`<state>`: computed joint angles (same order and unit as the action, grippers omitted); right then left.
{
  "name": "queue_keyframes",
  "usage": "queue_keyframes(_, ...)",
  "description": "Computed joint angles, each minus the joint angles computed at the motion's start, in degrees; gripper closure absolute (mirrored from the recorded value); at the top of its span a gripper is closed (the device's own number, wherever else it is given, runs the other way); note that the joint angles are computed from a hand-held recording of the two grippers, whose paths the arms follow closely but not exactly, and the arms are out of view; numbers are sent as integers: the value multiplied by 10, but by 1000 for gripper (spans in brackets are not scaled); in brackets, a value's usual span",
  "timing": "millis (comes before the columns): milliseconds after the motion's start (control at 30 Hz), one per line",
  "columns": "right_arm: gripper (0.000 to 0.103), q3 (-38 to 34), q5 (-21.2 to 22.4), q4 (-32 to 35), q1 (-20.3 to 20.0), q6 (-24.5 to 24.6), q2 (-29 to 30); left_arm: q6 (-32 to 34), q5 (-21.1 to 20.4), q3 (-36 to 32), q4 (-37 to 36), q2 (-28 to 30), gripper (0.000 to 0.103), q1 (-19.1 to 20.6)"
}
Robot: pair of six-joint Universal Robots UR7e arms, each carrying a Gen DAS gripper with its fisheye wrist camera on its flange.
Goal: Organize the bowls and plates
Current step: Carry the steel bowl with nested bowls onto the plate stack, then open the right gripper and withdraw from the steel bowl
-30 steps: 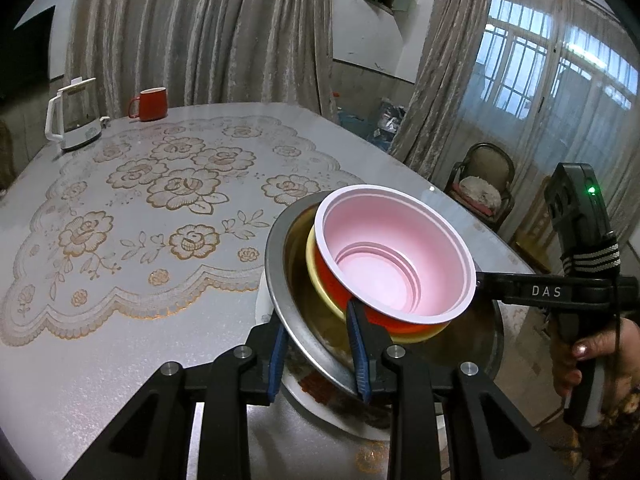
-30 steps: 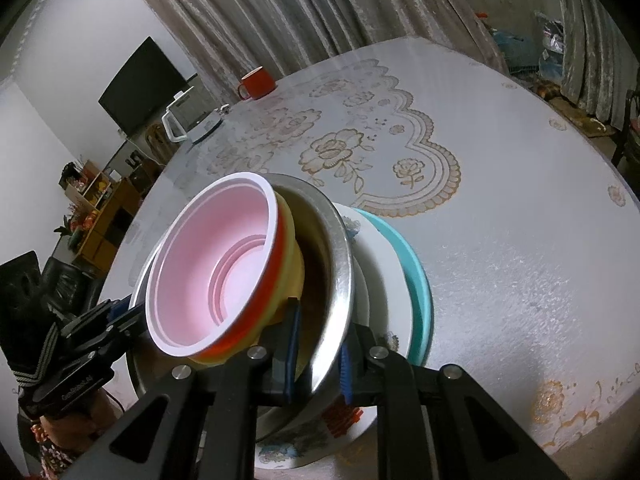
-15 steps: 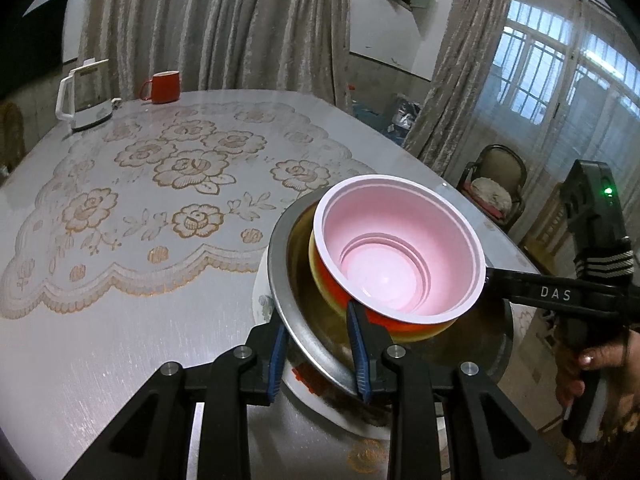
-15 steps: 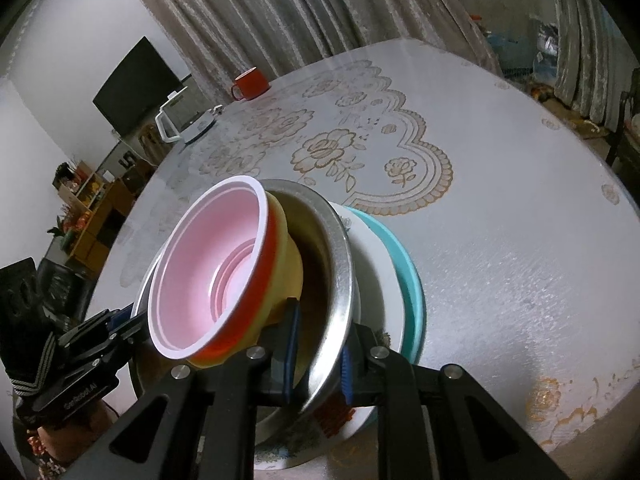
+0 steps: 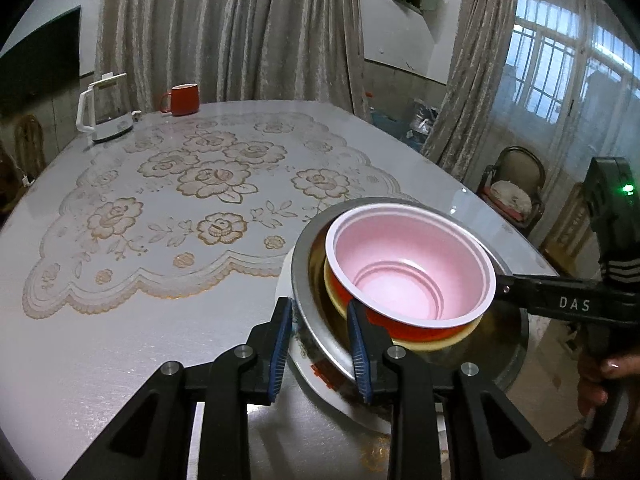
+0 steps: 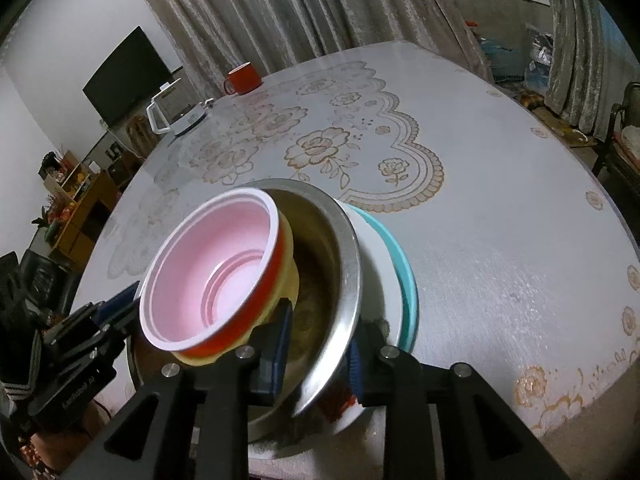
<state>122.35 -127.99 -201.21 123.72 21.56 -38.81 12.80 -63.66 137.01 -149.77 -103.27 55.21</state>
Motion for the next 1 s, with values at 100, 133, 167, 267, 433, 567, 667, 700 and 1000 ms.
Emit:
queue_keyframes(100,77,1,-7,5,4,7,1,0,-1,2,0,-5,74,0)
queue_keyframes(133,77,2,-10,6,6,10,1,0,0,4,-1,-7,74,-2)
queue_keyframes(167,77,3,-13,6,8,12,1,0,1,5,0,-9,74,-4)
queue_keyframes(267,77,8,-19,2,13,17,0,0,1,8,3,-15,74,-7)
queue_keyframes(433,78,14,-16,0,17,15,-4,-2,-2,13,7,-21,74,-10)
queue_keyframes(567,81,10,-26,-12,18,-9,7,2,-4,16,-2,-20,74,-9)
queue_keyframes(667,82,13,-17,-40,13,-18,13,1,-6,18,-9,-19,74,-7)
queue_keyframes(700,82,13,-17,-48,12,-23,16,2,-3,19,-11,-19,74,-9)
queue_keyframes(1000,80,6,-33,-50,17,-25,23,-14,23,25,-3,-26,71,-25)
